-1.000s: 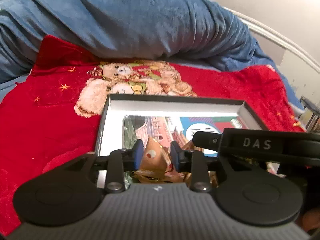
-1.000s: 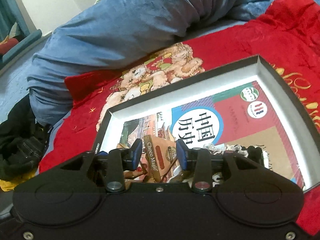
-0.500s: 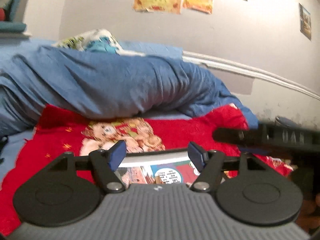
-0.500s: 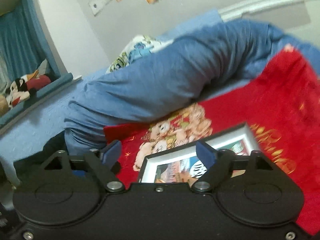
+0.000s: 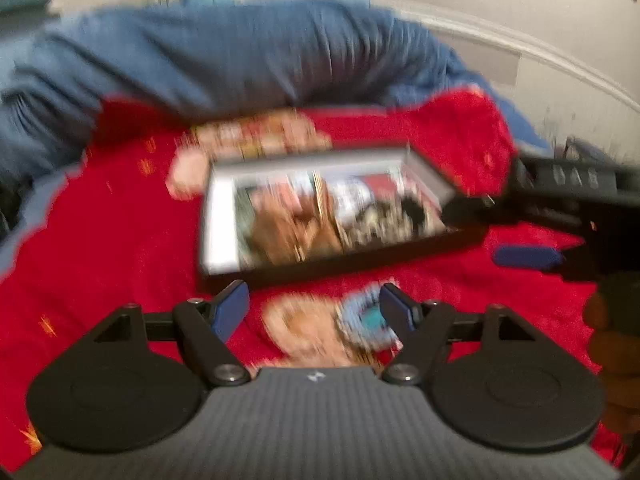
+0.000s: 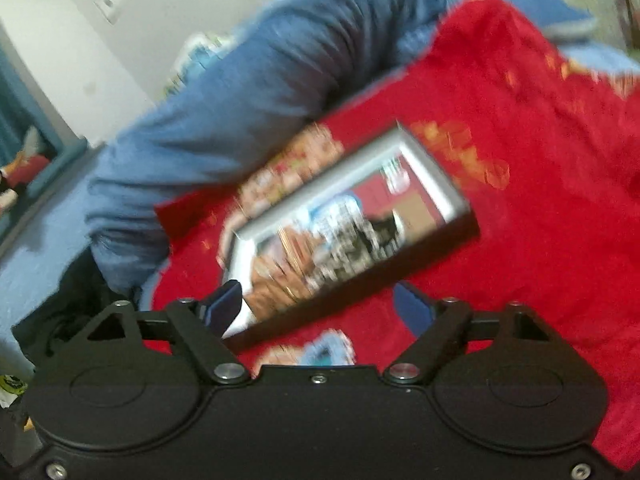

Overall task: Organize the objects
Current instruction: 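Close the right tool on the blue crochet scrunchie while the left tool moves to the teal binder clip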

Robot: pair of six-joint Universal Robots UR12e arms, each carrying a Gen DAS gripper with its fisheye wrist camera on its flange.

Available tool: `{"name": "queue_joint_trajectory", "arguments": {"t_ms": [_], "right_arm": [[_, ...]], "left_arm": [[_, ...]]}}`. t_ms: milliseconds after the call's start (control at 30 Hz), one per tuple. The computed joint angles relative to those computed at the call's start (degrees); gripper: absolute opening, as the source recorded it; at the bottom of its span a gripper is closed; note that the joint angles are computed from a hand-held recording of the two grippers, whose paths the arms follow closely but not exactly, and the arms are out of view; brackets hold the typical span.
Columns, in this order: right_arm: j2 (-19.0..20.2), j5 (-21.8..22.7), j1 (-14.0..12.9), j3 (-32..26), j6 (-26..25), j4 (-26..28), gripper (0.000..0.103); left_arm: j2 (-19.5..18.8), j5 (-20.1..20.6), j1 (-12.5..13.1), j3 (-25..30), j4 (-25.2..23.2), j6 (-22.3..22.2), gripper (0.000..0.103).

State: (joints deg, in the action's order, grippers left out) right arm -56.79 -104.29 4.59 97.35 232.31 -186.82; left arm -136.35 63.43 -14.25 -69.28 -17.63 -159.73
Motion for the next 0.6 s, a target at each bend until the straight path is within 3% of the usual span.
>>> {"name": "queue_joint_trajectory", "arguments": {"t_ms": [100, 233, 267, 433, 600], "right_arm": [[1.32, 2.06, -0.20, -1.80, -3.04, 2.76, 0.073], [2.66, 4.93, -0.52, -4.21, -6.03, 7.66, 0.051], [2.88, 5.77, -0.59, -4.47, -6.19, 8.15, 0.049], [3.57, 6.96, -0.66, -5.65, -6.73, 12.21, 0.033], [4.11, 5.38, -0.28, -6.90, -5.54, 16.64, 0.030]], "left_arm": [[-0.79, 0.31, -0.54, 1.15, -3.80, 0.30, 0.082], [-1.50, -0.83, -0.54, 2.56, -8.39, -0.83, 0.082], [-1.65, -0.65, -0.54, 2.83, -9.10, -0.81, 0.082], [-1.83, 2.02, -0.73, 3.03, -9.45, -1.52, 0.082], [-1.75, 2.85, -0.76, 3.00, -9.30, -1.94, 0.082]]}}
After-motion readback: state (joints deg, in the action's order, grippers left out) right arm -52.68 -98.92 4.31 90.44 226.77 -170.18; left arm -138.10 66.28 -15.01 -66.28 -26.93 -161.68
